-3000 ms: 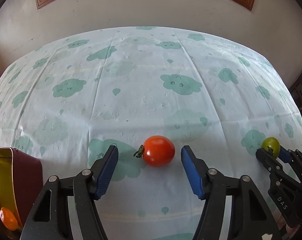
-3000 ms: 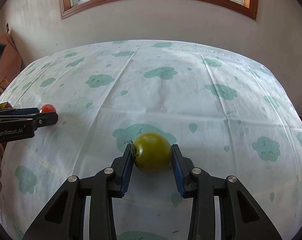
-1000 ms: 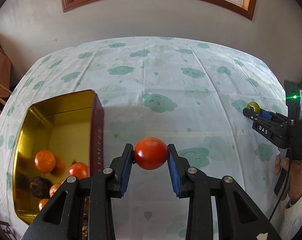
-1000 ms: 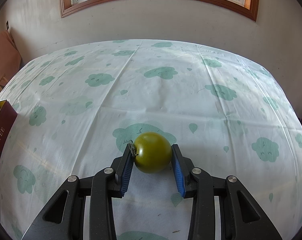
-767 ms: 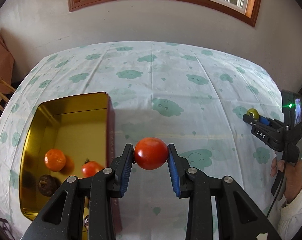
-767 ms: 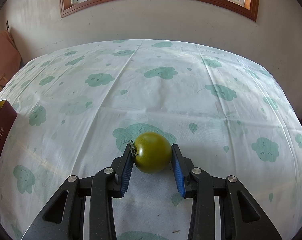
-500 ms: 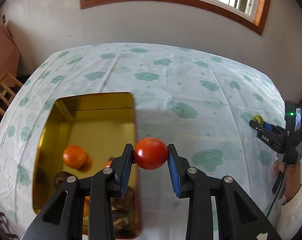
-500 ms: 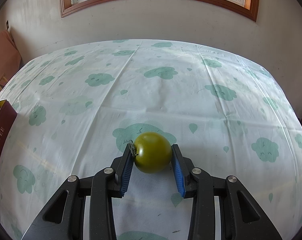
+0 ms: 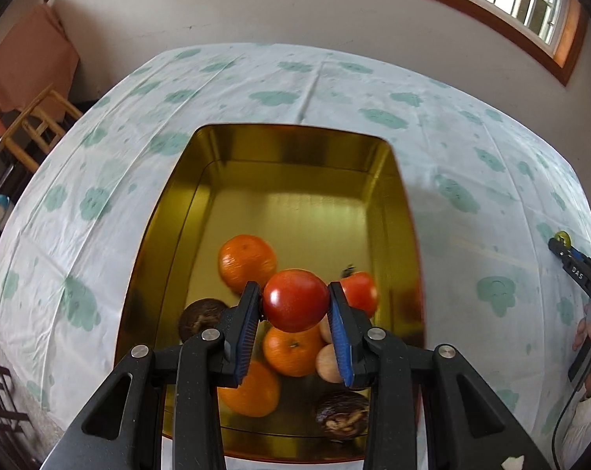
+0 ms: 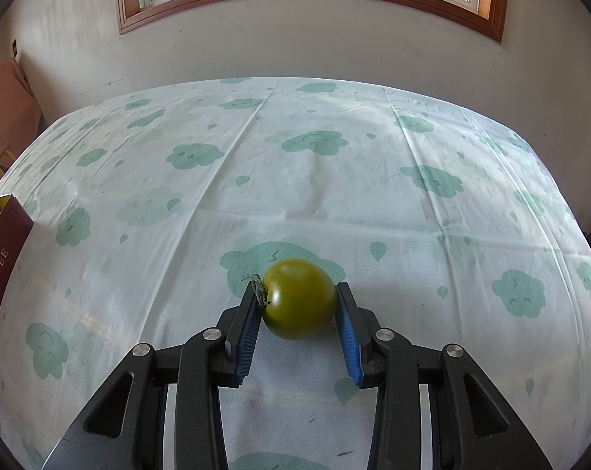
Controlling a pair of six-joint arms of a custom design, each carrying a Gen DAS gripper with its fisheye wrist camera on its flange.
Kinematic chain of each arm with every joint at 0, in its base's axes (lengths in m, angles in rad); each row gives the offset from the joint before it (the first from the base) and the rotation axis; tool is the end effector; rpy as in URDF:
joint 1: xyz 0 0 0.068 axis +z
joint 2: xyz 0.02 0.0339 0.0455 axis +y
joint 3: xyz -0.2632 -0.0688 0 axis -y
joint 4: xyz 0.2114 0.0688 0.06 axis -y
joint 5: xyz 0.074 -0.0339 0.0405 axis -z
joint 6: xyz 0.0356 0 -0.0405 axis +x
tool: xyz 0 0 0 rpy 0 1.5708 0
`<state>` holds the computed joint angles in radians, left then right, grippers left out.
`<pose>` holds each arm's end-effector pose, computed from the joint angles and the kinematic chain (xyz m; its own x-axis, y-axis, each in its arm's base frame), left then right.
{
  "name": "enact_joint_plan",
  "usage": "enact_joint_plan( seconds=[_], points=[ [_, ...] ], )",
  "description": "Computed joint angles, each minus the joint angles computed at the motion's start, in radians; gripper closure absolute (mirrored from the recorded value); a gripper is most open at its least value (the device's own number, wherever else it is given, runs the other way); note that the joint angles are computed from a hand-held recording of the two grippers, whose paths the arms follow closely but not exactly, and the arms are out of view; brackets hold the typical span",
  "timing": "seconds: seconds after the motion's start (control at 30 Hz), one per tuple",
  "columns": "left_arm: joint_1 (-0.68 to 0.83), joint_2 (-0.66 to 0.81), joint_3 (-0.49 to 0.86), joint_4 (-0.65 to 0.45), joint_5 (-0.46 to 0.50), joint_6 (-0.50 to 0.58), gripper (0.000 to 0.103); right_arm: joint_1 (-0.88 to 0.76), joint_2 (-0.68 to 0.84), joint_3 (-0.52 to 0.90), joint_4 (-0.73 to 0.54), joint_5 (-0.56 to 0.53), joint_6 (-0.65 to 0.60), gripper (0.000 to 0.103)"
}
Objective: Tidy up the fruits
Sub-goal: 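Carry the red tomato into the gold tray and open the left gripper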
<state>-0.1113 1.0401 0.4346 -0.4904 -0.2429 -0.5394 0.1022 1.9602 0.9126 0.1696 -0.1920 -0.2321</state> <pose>0.1444 -0.0075 0.1730 -0.7576 -0.4170 -0.5022 -0.4552 0.8889 -0.0513 0.3446 0.0422 0.1200 -0.6940 -0.2982 -0.6553 -0.3915 0.9202 -0.0040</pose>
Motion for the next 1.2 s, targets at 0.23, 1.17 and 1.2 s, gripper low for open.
enact_joint_plan(
  seconds=[0.23, 1.17, 1.2],
  points=[
    [0.063, 0.006, -0.036, 0.028, 0.023, 0.041, 0.072, 0.003, -0.002, -0.002, 0.001, 0.004, 0.001, 0.064],
    [0.069, -0.018, -0.053, 0.031, 0.002, 0.040, 0.057, -0.004, 0.002, -0.001, 0.004, 0.008, -0.007, 0.061],
    [0.065, -0.030, -0.053, 0.025, 0.002, 0.038, 0.055, -0.002, 0.001, -0.002, 0.004, 0.009, -0.006, 0.061]
  ],
)
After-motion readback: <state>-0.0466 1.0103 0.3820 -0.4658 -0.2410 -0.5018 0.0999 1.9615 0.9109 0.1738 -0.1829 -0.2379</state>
